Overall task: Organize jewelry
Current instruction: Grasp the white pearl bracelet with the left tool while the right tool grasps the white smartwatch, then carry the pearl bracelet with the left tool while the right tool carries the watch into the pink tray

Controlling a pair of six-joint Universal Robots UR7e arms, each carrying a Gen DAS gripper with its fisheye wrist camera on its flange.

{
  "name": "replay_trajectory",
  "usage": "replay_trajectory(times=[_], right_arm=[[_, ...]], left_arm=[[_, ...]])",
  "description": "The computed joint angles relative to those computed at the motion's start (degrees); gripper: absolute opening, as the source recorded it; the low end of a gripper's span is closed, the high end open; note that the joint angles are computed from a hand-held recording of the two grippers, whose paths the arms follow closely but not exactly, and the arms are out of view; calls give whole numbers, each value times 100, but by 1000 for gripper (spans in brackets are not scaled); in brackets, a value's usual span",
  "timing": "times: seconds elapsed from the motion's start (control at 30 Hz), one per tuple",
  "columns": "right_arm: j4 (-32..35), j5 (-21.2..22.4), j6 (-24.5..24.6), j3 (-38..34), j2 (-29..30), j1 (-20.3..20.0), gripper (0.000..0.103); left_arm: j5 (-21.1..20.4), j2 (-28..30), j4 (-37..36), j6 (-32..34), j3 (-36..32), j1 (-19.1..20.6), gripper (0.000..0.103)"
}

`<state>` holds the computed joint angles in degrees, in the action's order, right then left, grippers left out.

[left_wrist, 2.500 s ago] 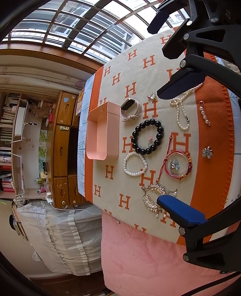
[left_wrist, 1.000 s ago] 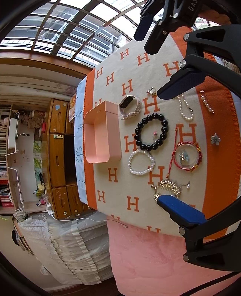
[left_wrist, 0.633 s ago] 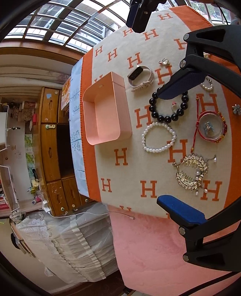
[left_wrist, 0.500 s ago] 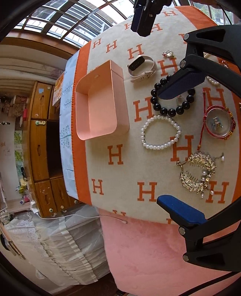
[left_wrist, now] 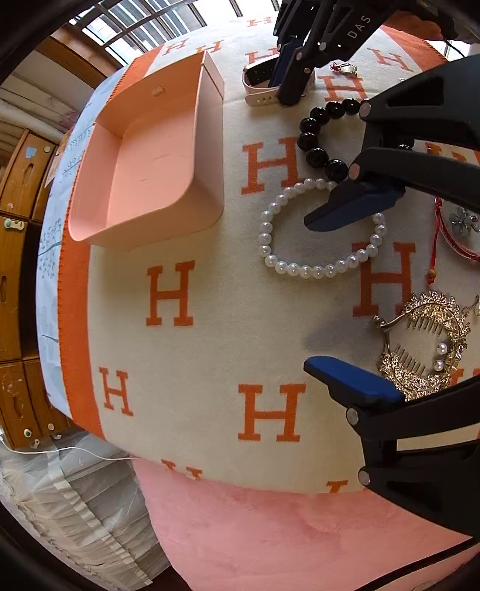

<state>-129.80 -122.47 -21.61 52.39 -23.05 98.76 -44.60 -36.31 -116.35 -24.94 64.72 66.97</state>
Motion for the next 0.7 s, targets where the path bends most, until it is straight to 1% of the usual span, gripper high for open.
replay_trajectory(times=[0.03, 0.17, 0.2, 0.27, 0.3, 0.33, 0.47, 0.6, 0.7], right_arm=[[59, -30, -8, -45, 19, 3, 14], [141, -105, -97, -105, 26, -7, 10], [153, -141, -124, -110, 30, 1, 10], [202, -183, -132, -126, 33, 12, 9], [211, -184, -143, -110, 14, 14, 9], [206, -185, -139, -99, 1, 21, 9], [163, -80, -121, -82, -66, 70, 9], [31, 108, -147, 104, -300, 129, 9], [-89, 228, -198, 128, -431, 207, 9]], left_arm=[[-41, 50, 142, -40, -92, 24, 60], [70, 199, 533, 9, -319, 10, 57], [35, 226, 619, 14, -382, 15, 53], [-56, 262, 704, 74, -466, 14, 35], [-44, 286, 787, 94, -514, -1, 9], [-58, 309, 949, 40, -585, -8, 5], [4, 307, 856, -55, -535, -71, 5], [64, 49, 275, 11, -157, -190, 5], [142, -103, 14, 106, -37, -346, 5]])
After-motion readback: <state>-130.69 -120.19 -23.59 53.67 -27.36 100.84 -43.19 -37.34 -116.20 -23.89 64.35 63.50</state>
